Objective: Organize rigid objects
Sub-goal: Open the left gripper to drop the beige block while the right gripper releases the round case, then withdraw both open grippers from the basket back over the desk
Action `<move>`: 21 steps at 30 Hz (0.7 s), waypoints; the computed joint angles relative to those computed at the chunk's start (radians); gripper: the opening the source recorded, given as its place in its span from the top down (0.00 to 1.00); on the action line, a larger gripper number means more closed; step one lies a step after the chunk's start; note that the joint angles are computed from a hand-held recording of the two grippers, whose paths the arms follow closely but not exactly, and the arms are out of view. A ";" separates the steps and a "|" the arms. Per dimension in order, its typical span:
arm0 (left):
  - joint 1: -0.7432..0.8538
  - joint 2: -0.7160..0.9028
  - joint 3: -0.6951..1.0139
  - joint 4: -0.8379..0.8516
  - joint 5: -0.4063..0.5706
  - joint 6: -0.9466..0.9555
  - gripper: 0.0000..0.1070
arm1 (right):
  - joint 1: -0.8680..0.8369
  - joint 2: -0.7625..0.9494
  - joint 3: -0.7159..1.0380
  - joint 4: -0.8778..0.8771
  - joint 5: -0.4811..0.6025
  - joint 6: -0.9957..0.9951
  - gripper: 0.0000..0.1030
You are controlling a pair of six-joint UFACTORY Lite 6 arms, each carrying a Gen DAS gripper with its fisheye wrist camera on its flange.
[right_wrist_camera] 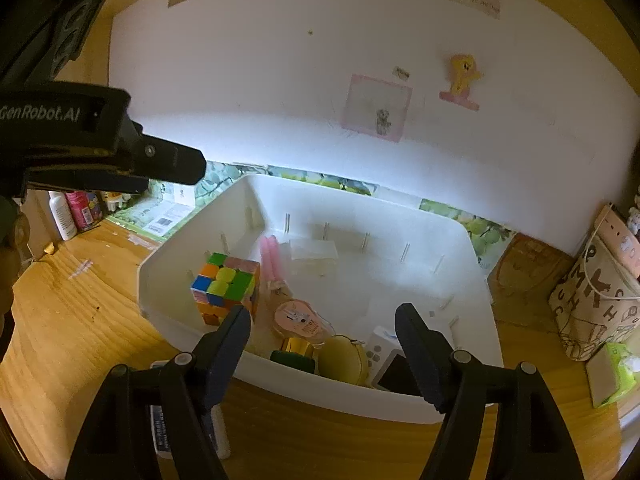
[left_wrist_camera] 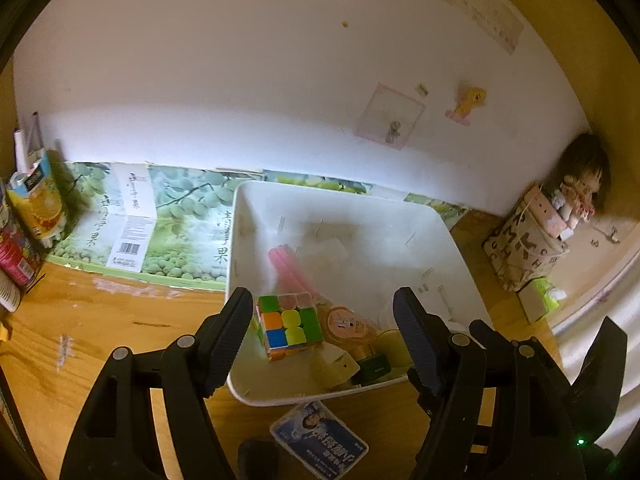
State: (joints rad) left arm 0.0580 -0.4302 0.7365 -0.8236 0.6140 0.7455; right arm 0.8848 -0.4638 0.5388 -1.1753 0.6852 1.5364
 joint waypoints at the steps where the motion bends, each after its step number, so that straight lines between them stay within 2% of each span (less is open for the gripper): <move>1: 0.016 -0.012 -0.002 -0.003 0.015 0.005 0.29 | 0.015 -0.006 0.003 0.006 0.016 -0.002 0.27; 11: 0.173 -0.131 -0.029 0.033 0.142 0.025 0.29 | 0.161 -0.040 0.026 0.026 0.139 0.020 0.25; 13: 0.218 -0.153 -0.037 0.039 0.179 0.042 0.29 | 0.197 -0.040 0.031 0.030 0.167 0.037 0.22; 21: 0.389 -0.214 -0.072 0.051 0.318 0.120 0.29 | 0.331 -0.031 0.038 0.044 0.253 0.108 0.22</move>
State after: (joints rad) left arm 0.4469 -0.6447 0.6644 -0.7721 0.9324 0.8652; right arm 1.2153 -0.4951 0.5763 -1.1309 0.9384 1.6447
